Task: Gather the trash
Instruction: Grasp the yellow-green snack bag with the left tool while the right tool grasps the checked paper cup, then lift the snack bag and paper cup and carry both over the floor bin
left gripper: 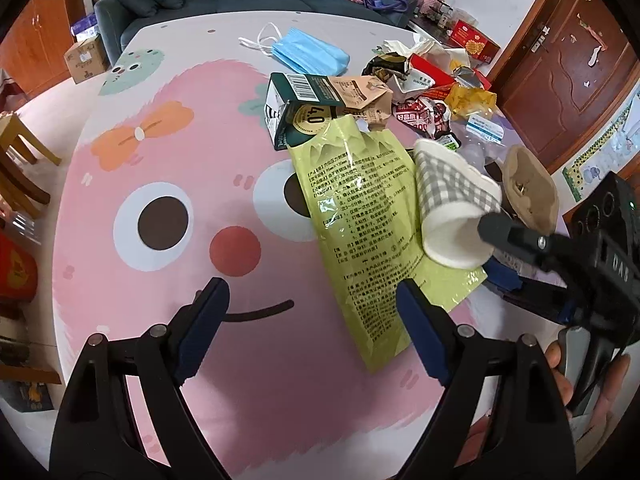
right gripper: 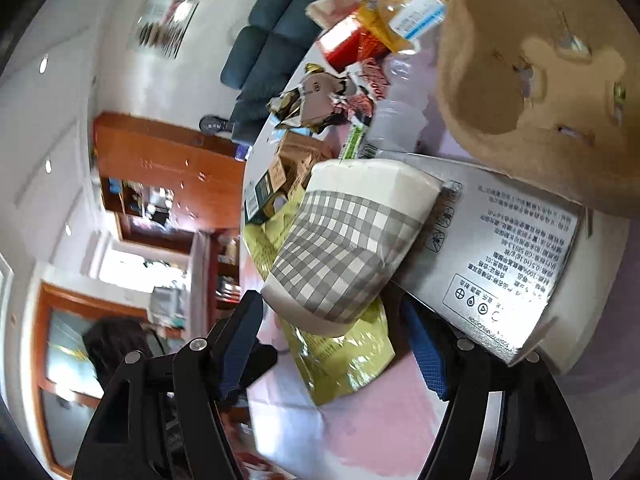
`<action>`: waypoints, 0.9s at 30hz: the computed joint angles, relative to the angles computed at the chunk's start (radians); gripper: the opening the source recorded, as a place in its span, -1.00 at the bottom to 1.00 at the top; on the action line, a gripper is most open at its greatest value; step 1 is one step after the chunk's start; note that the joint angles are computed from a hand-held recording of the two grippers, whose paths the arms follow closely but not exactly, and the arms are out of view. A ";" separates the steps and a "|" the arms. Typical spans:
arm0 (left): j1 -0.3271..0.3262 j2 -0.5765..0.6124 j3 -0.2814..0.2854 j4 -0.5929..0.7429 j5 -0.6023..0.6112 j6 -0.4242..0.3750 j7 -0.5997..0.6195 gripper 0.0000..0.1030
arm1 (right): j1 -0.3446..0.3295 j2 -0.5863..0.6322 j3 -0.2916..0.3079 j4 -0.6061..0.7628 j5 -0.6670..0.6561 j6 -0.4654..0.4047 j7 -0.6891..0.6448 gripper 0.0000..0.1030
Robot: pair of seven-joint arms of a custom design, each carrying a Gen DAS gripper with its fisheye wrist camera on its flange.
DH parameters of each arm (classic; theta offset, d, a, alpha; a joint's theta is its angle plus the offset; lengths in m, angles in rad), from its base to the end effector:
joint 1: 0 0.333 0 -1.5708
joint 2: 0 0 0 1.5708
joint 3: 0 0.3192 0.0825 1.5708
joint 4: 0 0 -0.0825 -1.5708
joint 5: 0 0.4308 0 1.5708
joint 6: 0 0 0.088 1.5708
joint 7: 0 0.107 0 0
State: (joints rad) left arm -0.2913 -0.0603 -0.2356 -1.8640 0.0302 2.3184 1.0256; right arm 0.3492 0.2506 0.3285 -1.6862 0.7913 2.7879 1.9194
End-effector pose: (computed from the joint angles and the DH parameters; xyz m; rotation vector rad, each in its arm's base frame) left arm 0.5441 -0.3197 0.5866 -2.0431 2.0425 -0.7193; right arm 0.5968 0.4091 0.5337 -1.2428 1.7776 0.4751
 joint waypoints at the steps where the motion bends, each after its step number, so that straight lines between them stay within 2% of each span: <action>1: 0.000 0.007 0.000 0.006 0.001 0.000 0.002 0.62 | -0.015 0.011 0.021 0.010 0.061 0.008 -0.041 0.41; 4: 0.003 0.022 0.002 0.022 -0.022 0.008 0.024 0.62 | -0.010 0.022 0.018 0.025 0.084 0.010 -0.031 0.43; 6: 0.004 0.025 0.001 0.024 -0.034 0.019 0.038 0.62 | -0.005 0.024 0.015 0.030 0.083 0.029 -0.022 0.51; 9: 0.006 0.039 -0.002 0.039 -0.027 0.024 0.055 0.62 | -0.002 0.032 0.016 0.036 0.080 0.066 0.009 0.52; 12: 0.008 0.053 -0.005 0.052 -0.021 0.021 0.057 0.62 | 0.006 0.039 0.013 0.024 0.033 0.112 0.069 0.52; 13: 0.009 0.056 -0.005 0.053 -0.028 0.021 0.060 0.62 | 0.022 0.046 -0.002 0.029 -0.020 0.122 0.117 0.51; 15: 0.012 0.065 -0.006 0.060 -0.048 0.017 0.066 0.62 | 0.033 0.043 -0.013 0.023 -0.103 0.137 0.176 0.27; 17: 0.016 0.077 -0.007 0.069 -0.077 0.015 0.079 0.62 | 0.029 0.061 -0.003 0.047 -0.163 0.126 0.195 -0.17; 18: 0.018 0.083 -0.008 0.072 -0.085 0.014 0.083 0.62 | 0.025 0.070 0.003 0.058 -0.186 0.119 0.206 -0.26; 20: 0.022 0.094 -0.009 0.080 -0.111 0.019 0.096 0.62 | 0.037 0.088 -0.005 0.083 -0.266 0.103 0.258 -0.28; 22: 0.027 0.107 -0.011 0.089 -0.132 0.024 0.108 0.62 | 0.018 0.084 0.012 0.084 -0.298 0.095 0.258 -0.29; 27: 0.043 0.152 -0.017 0.127 -0.178 0.034 0.113 0.62 | 0.063 0.087 -0.031 0.134 -0.507 0.074 0.332 -0.36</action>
State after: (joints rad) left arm -0.2486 0.0912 -0.2528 -1.7372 -0.1480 2.3524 1.1388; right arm 0.4123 0.3371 0.2977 -1.5523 0.2844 2.8624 2.2510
